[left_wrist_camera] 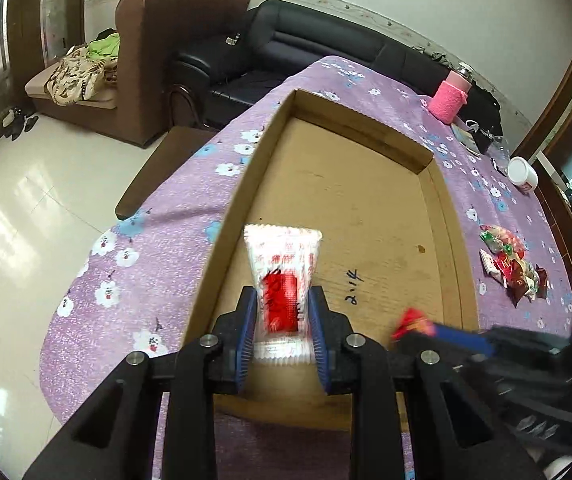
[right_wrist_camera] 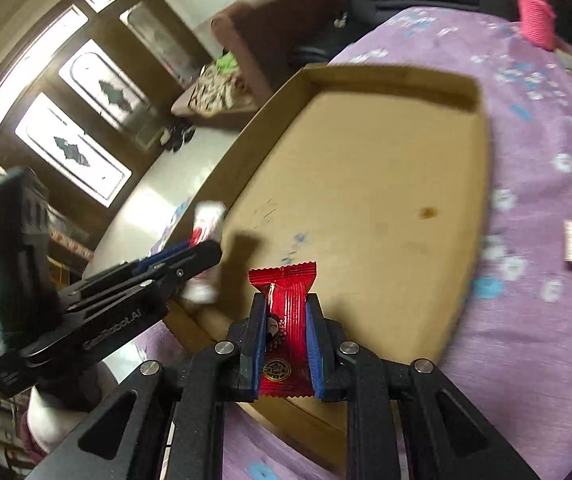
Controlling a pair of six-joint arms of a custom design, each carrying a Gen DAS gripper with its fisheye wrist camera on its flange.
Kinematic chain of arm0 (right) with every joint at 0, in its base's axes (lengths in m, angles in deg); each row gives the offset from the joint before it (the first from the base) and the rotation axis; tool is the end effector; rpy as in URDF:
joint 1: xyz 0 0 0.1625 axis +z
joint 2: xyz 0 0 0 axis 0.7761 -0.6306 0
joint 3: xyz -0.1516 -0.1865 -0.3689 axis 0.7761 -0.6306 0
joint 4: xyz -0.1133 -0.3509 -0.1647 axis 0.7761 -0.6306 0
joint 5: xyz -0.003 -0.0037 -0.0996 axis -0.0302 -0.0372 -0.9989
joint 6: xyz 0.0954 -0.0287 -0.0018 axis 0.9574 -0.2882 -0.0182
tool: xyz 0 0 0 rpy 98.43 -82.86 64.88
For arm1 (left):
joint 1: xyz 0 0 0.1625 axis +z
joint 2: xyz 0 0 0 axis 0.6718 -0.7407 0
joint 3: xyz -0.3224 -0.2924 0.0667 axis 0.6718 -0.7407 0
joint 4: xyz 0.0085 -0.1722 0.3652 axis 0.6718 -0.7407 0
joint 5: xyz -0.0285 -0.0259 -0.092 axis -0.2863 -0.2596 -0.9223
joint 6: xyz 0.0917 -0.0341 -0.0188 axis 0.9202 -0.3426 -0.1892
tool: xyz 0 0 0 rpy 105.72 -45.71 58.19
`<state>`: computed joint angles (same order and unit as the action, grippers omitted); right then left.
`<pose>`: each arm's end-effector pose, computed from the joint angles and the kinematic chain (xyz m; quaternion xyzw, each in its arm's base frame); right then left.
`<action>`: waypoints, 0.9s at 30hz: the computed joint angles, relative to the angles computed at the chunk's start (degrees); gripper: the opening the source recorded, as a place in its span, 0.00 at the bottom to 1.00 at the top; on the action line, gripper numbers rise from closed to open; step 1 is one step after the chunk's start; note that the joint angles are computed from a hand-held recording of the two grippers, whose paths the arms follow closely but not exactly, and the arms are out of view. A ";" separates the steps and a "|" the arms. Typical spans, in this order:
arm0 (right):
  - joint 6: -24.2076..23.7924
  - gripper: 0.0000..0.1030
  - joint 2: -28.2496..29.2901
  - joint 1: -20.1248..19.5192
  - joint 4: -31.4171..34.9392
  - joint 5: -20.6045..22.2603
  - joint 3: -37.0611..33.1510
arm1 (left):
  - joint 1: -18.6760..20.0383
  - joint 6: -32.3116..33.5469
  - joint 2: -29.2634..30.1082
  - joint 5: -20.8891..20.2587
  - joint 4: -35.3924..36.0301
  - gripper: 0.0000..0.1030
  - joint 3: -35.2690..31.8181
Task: Organize snacks
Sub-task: 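Carry the sachet into the tray with the left gripper while the right carries a red packet, then grasp the brown chocolate wrapper with the right gripper while the left gripper grasps a red packet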
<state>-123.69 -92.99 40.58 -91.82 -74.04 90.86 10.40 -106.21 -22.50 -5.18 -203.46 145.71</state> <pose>0.1433 -0.8127 0.1832 0.3354 -0.9386 0.0378 0.0713 -0.2734 -0.7124 0.0665 -0.0676 0.8782 -0.3657 0.3007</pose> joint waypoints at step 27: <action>9.32 0.64 -6.19 -10.86 -13.84 1.37 -9.30 | -5.41 13.01 3.76 1.49 -21.65 0.75 -0.88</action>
<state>-114.36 -99.17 29.72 -105.66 -72.67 81.56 4.99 -93.20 -18.74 -3.69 -225.10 144.83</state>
